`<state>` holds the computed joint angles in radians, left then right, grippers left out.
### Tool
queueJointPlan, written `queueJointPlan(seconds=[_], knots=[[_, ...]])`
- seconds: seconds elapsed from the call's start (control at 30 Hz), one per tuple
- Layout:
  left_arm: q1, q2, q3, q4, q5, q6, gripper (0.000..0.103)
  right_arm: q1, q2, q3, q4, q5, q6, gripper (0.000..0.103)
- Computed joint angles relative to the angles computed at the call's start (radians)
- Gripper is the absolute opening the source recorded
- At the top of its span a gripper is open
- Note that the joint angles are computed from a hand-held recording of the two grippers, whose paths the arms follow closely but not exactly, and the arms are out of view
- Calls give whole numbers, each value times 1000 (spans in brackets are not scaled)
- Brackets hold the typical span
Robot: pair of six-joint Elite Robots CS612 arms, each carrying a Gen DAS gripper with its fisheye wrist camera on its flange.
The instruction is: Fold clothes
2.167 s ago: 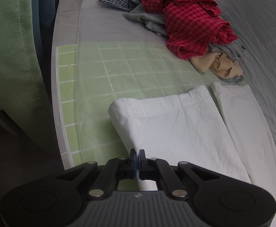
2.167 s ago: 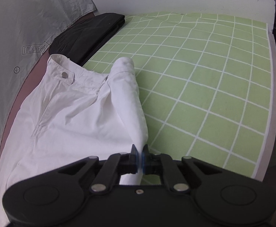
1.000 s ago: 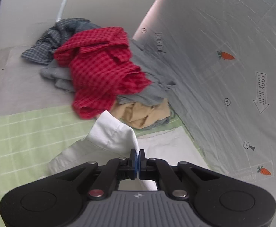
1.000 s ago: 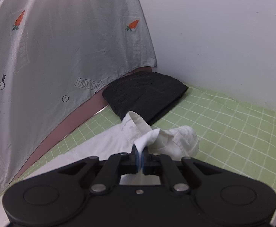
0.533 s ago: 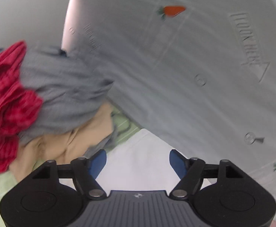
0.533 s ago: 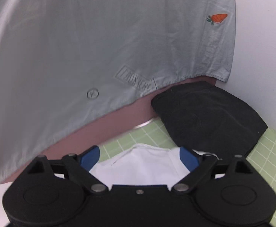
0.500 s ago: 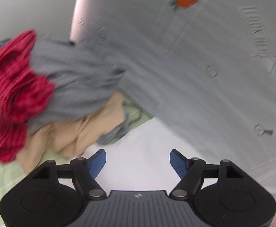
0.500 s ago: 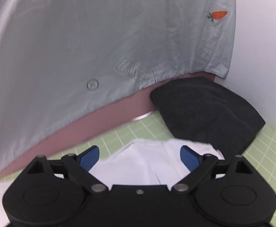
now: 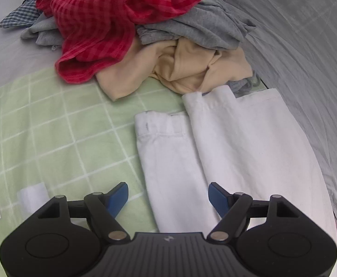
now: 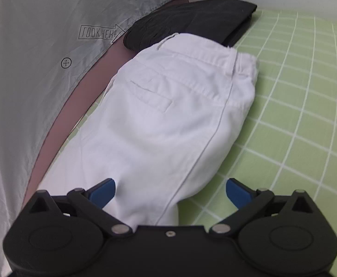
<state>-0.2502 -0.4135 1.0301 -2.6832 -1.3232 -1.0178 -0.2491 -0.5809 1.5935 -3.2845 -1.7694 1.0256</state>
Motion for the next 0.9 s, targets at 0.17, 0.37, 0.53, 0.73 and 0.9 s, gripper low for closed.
queueJointPlan(seconds=[0.17, 0.37, 0.53, 0.73, 0.9], knots=[[-6, 16, -40, 52, 15, 77, 3, 3, 16, -57, 63, 43, -33, 93], [12, -11, 31, -44, -50, 49, 4, 2, 12, -84, 158, 51, -77, 21], [8, -85, 183, -124, -40, 17, 1, 5, -7, -40, 127, 27, -100, 14], [0, -182, 401, -260, -73, -9, 2, -2, -66, 77, 71, -10, -167, 12], [1, -228, 500, -322, -114, -9, 2, -6, -107, 169, 40, -41, -201, 11]])
